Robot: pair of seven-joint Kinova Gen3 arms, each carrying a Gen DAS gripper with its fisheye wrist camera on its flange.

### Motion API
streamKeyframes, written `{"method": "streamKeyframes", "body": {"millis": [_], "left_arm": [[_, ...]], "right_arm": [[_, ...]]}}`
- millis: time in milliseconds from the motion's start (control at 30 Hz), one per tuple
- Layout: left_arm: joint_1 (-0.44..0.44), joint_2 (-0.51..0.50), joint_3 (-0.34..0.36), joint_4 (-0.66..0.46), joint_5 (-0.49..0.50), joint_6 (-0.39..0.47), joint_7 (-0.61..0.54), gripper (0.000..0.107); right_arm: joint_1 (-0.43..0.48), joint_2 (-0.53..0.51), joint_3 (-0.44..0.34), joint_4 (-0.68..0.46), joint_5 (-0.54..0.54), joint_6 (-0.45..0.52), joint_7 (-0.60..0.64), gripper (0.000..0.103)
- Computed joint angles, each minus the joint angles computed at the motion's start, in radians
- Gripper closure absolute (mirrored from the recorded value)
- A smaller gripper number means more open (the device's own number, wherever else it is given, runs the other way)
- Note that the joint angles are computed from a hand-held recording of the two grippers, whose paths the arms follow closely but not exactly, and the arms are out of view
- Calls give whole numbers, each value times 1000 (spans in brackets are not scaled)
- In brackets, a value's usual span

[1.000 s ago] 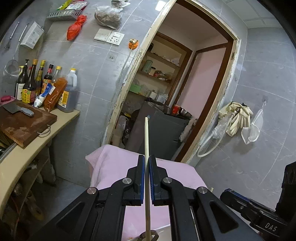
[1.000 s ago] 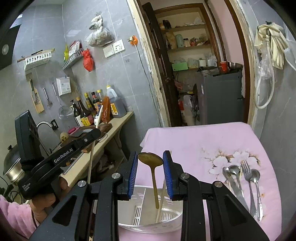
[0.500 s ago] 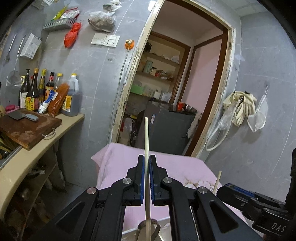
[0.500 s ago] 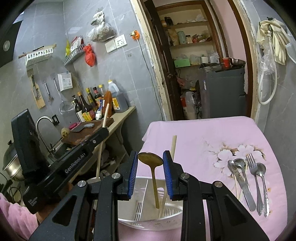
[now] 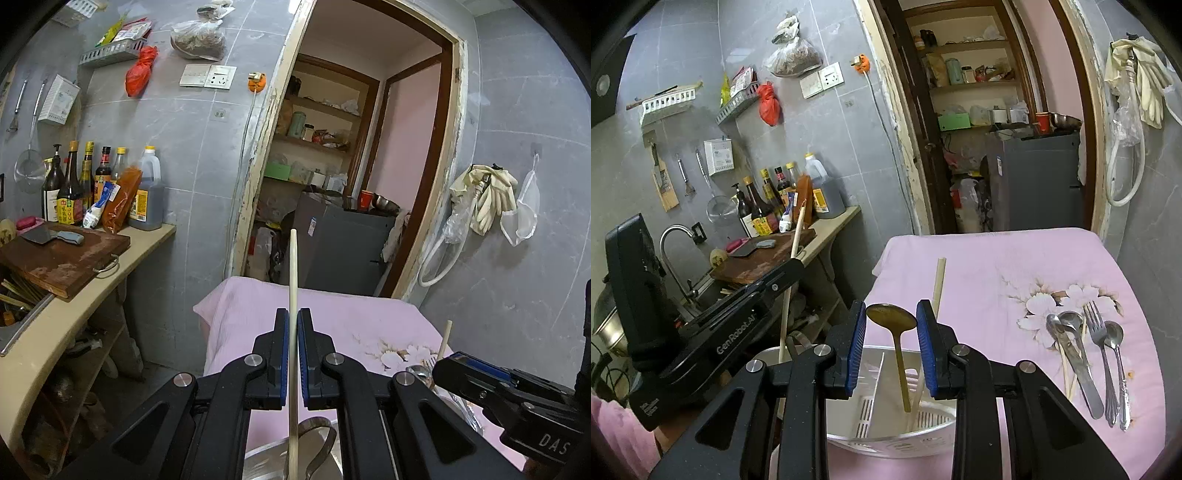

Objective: Organize utensils
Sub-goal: 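Carry the gold spoon over the caddy with the right tool while left carries the chopstick, then lower the gold spoon into the caddy and open the right tool while left releases the chopstick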

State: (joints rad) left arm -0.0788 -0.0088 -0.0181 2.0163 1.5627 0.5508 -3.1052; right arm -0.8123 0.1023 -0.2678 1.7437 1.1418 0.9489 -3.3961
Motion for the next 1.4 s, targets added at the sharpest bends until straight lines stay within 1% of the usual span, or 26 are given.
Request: {"method": "streamKeyframes", "body": {"millis": [233, 433, 500, 633, 700, 867, 1000, 1033, 1100, 1133, 1200, 1233, 1267, 1333, 1400], "left_arm": [[-13, 0, -10, -15, -83, 27, 65, 102], [-17, -1, -12, -30, -141, 38, 114, 102], [-16, -2, -11, -35, -158, 39, 128, 102], [-12, -3, -8, -48, -195, 35, 161, 101], [-9, -4, -6, -54, -210, 31, 179, 100], [-7, -4, -8, -54, -208, 32, 178, 92], [0, -6, -3, -66, -227, 23, 195, 89], [3, -8, -2, -69, -235, 21, 202, 87], [9, -12, 1, -75, -248, 12, 210, 84], [14, -16, 3, -77, -256, 5, 215, 80], [25, -27, 8, -76, -263, -17, 217, 68], [31, -34, 9, -70, -253, -34, 207, 53], [42, -47, 12, -58, -226, -68, 184, 44], [56, -60, 10, -51, -206, -95, 168, 40], [68, -68, 13, -58, -242, -112, 206, 37]], "right_arm": [[5, 8, 8, -10, -11, -6, 3, 77], [4, 8, 10, -8, -11, 0, -9, 71], [2, 8, 9, -8, -6, 7, -15, 66], [-1, 4, 7, -7, -1, 24, -27, 63], [-1, 1, 6, -7, -1, 33, -28, 58], [3, -14, -1, -2, 3, 51, -38, 49], [3, -25, -11, -1, 14, 82, -52, 41], [5, -29, -13, 3, 16, 86, -56, 40], [7, -35, -19, 2, 17, 105, -62, 33], [8, -38, -22, 2, 18, 115, -63, 32], [10, -46, -28, 2, 20, 136, -66, 25], [11, -49, -31, 2, 20, 149, -68, 23], [13, -54, -33, 4, 21, 155, -71, 20], [19, -66, -39, 12, 24, 170, -84, 16], [26, -80, -46, 21, 22, 188, -97, 10]]}}
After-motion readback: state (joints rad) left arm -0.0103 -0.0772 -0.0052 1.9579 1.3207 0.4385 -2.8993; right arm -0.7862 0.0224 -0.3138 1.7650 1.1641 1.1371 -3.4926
